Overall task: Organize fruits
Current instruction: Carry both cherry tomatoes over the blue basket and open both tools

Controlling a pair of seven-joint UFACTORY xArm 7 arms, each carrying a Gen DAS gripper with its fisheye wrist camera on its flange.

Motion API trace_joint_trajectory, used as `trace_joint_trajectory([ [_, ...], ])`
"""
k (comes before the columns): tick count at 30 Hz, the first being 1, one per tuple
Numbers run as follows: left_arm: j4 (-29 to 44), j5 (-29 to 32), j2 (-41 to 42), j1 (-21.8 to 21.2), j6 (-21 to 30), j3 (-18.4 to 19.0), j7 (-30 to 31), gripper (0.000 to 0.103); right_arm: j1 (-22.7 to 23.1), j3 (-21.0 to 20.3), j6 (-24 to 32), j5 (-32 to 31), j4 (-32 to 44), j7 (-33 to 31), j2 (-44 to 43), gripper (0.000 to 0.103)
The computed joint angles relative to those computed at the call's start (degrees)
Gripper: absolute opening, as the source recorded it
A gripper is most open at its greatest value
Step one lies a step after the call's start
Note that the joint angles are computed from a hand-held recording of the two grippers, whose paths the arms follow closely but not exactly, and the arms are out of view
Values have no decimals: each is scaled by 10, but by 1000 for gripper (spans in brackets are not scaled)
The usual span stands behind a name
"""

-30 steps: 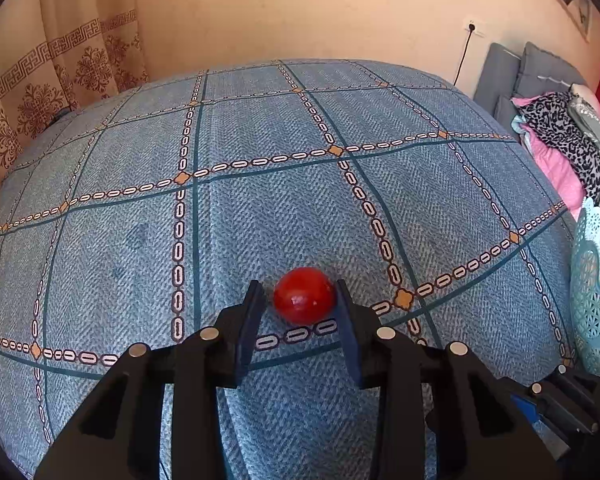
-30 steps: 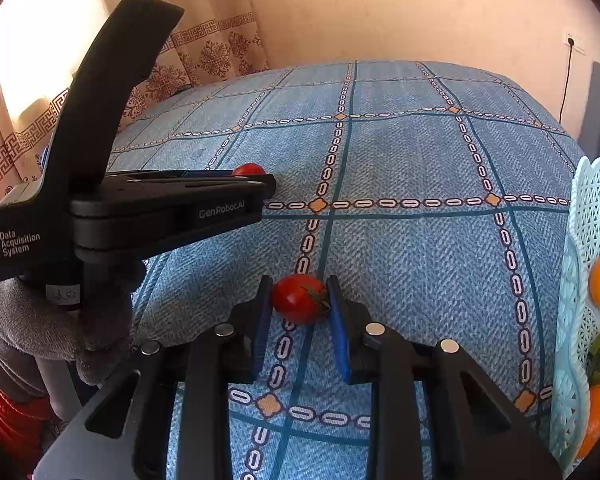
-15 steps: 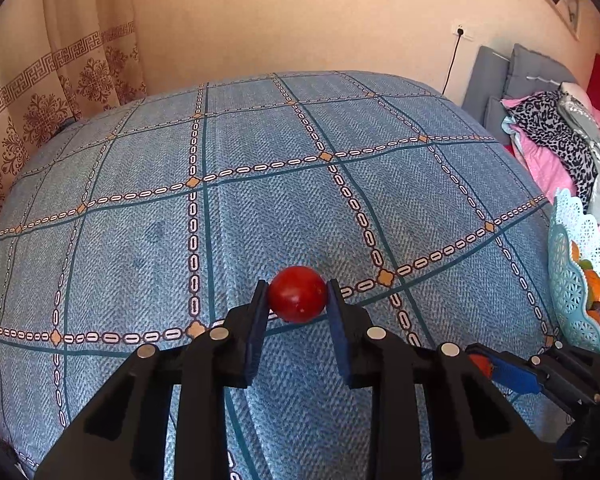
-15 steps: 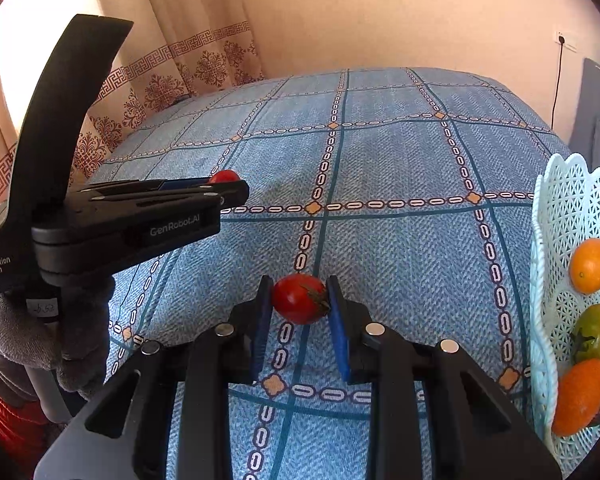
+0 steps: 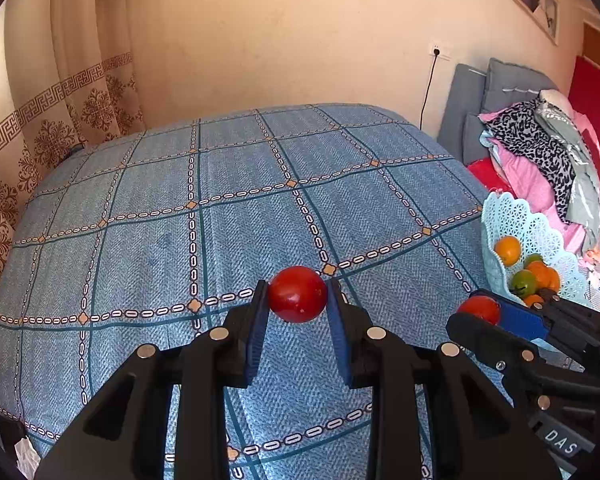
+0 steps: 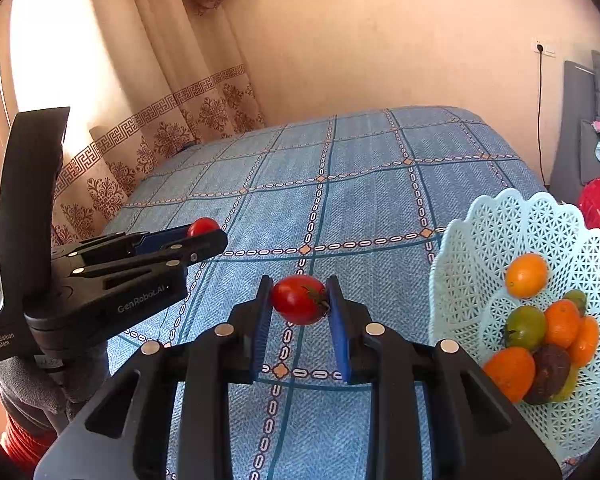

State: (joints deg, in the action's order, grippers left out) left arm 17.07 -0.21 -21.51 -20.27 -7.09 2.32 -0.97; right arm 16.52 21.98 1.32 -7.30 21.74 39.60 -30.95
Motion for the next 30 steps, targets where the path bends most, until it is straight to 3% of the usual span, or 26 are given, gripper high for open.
trace_joint_trajectory([
  [13, -19, -11, -89, -66, 34, -32, -25, 29, 20, -83, 101, 32, -86, -13, -213, 28],
  [19, -10, -14, -83, -99, 38, -56, -40, 29, 13, -109, 177, 49, -130, -24, -321, 28],
  [26, 8, -20, -51, -153, 33, -48, -48, 29, 4, -148, 223, 73, -162, -44, -372, 28],
  [30, 23, -17, -27, -145, 34, -78, -62, 29, 2, -158, 237, 84, -170, -58, -391, 28],
])
